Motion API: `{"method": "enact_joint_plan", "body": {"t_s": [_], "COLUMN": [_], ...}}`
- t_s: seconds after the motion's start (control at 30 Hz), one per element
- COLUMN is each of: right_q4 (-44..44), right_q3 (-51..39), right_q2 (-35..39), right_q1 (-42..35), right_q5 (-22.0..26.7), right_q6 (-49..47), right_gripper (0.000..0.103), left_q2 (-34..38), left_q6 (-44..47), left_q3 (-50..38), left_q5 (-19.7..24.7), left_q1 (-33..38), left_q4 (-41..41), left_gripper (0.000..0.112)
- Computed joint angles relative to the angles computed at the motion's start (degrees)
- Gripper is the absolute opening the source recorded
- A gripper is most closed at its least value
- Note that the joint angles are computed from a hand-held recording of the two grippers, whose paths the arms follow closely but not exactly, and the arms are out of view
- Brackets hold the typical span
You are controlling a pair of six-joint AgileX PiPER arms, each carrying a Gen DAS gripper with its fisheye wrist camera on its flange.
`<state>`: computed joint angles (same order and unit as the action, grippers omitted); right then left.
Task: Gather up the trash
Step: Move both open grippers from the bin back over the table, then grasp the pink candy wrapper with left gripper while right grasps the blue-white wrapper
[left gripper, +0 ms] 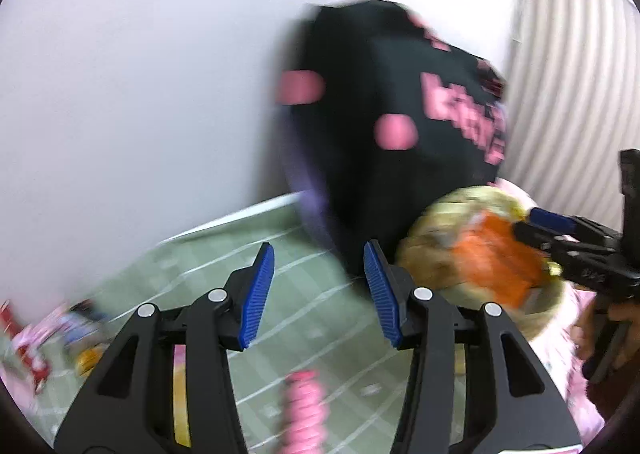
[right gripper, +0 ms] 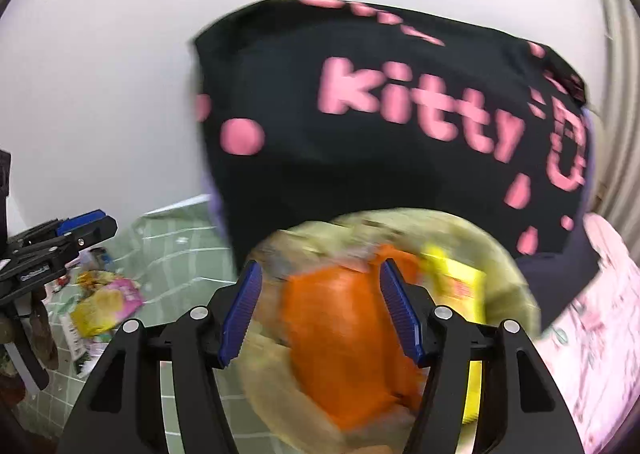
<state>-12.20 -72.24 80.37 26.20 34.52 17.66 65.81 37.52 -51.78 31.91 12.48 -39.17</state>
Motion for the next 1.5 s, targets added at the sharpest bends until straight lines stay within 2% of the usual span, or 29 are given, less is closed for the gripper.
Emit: {"method": "enact_joint_plan", "body": {"t_s": [0.1,0.2,0.3,0.4,0.53,0.63,0.77,0.87,0.93,1.0,1.03,1.1,1.27,1.33,1.5], "right_q4": [1.04,-5.32,-2.53,-2.92,-1.25,-1.31,-0.92,-1.55,-1.58,-0.75,-0.07,1.80,7.05,10.52,17.90], "right_q3": [-2.53,-5.32,-10.03,-13.59,-17.93,-22.06,-27.79,-30.86,-32.15,-33.12,-33.41,-33.41,-33.78,-34.42,-40.93], "right_q2": [3.60,7.94,13.38,17.36,21.81,25.53,30.40,32.77,33.72,34.61,34.85,35.16,36.40,37.31,42.15], "right_q1": [3.71,8.36,11.42,14.39,16.85,18.69,20.64,21.96,22.56,22.92,22.97,23.02,22.43,21.88,21.61], "right_q5": [-1.35,-2.32,-1.31,-0.54,0.83,3.20,6.93,8.19,8.52,8.45,8.43,7.80,7.10,6.93,9.22], "right_q6": [-0.52,5.66,2.63,1.28,-1.50,-1.80,-3.19,-3.85,-4.21,-4.84,-5.27,-6.63,-11.21,-13.62,-19.72], "right_gripper": [0.058,0.058,0.057,0.057,0.057,0.057,0.057,0.057,0.057,0.057,0.057,0.057,0.057,0.057,0.057], "left_q2": [-2.40,-2.61,-1.61,2.26,8.66,13.80,19.44,23.02,23.15,22.80,22.60,21.54,17.52,16.29,11.86], "left_q6": [4.22,10.08,17.09,20.55,19.20,21.86,14.69,15.41,15.04,16.57,17.14,17.74,22.03,20.96,25.57], "left_q3": [3.99,6.09,7.88,7.85,5.75,3.32,0.00,-2.88,-3.17,-3.34,-3.47,-3.01,-1.15,-0.27,2.64], "left_q5": [0.14,1.79,2.60,-0.67,-7.04,-8.21,-10.78,-6.48,-5.62,-2.74,-0.79,1.82,14.99,17.57,26.76], "left_q1": [10.94,23.78,37.05,44.50,47.14,48.78,46.01,47.41,47.56,48.54,49.30,50.81,58.98,59.87,68.29], "left_q4": [-3.13,-7.03,-11.75,-13.79,-11.05,-10.59,-2.37,-3.78,-3.16,-4.45,-4.71,-5.14,-10.11,-9.40,-8.91], "left_gripper": [0.045,0.045,0.045,0.045,0.046,0.046,0.046,0.044,0.042,0.027,0.012,0.003,0.002,0.002,0.002]}}
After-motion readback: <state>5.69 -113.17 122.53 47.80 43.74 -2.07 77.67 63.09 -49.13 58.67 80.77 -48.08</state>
